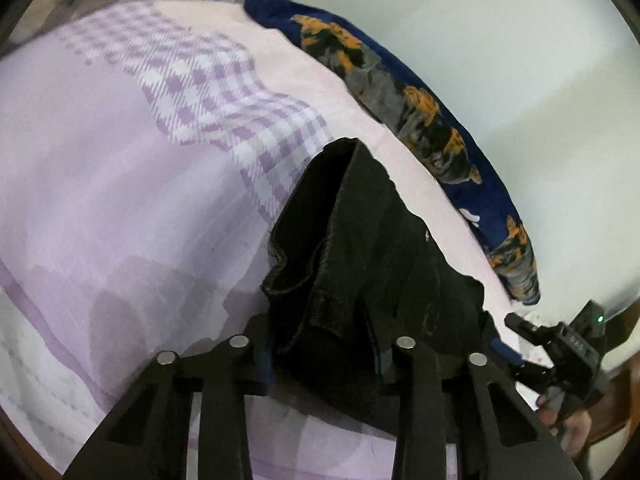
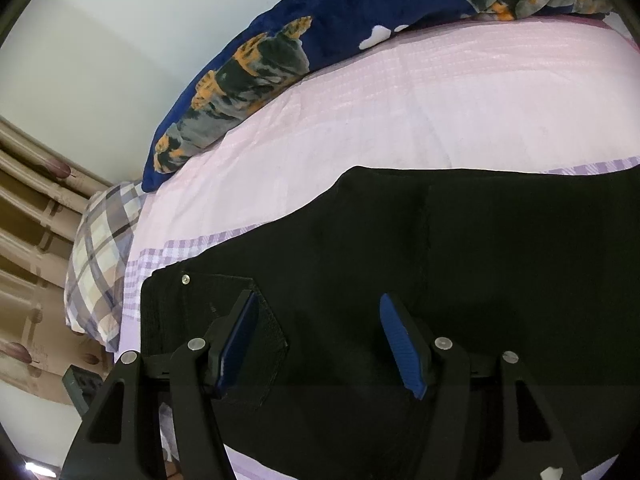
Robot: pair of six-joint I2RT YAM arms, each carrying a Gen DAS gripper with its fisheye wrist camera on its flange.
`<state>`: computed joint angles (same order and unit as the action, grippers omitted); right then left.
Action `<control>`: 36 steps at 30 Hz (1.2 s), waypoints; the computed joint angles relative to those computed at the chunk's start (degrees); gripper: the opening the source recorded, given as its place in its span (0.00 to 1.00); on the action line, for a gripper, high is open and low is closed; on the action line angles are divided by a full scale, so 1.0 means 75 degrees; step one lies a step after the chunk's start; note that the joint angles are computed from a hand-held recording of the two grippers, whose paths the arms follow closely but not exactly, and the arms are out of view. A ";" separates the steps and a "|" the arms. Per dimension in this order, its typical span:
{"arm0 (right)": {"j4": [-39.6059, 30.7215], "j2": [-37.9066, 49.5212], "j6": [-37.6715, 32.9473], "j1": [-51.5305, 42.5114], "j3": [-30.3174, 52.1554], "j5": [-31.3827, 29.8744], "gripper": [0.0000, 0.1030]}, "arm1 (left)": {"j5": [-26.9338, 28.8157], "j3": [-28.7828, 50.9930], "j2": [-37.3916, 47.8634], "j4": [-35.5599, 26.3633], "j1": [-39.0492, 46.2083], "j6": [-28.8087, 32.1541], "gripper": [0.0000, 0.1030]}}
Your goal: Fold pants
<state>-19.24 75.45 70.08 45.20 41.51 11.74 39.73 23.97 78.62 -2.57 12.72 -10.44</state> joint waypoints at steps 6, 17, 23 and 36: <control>-0.0243 -0.0465 0.0292 0.0239 -0.0179 0.0297 0.59 | -0.1150 0.0089 -0.0763 -0.0429 -0.0750 0.0134 0.27; -0.1240 -0.2040 0.1204 0.0877 -0.0859 0.1022 0.60 | -0.3437 0.0348 -0.2151 -0.1340 -0.2607 0.0572 0.25; -0.1799 -0.3124 0.1797 0.1345 -0.1303 0.1525 0.60 | -0.3959 0.0682 -0.2697 -0.1760 -0.3493 0.0533 0.24; -0.3711 -0.5076 0.3265 0.2429 -0.1643 0.2742 0.60 | -0.4946 0.1667 -0.2877 -0.2136 -0.6104 -0.0168 0.24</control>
<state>-47.08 37.38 94.57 63.42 29.18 32.31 2.64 36.47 57.04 -18.59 -33.06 -11.70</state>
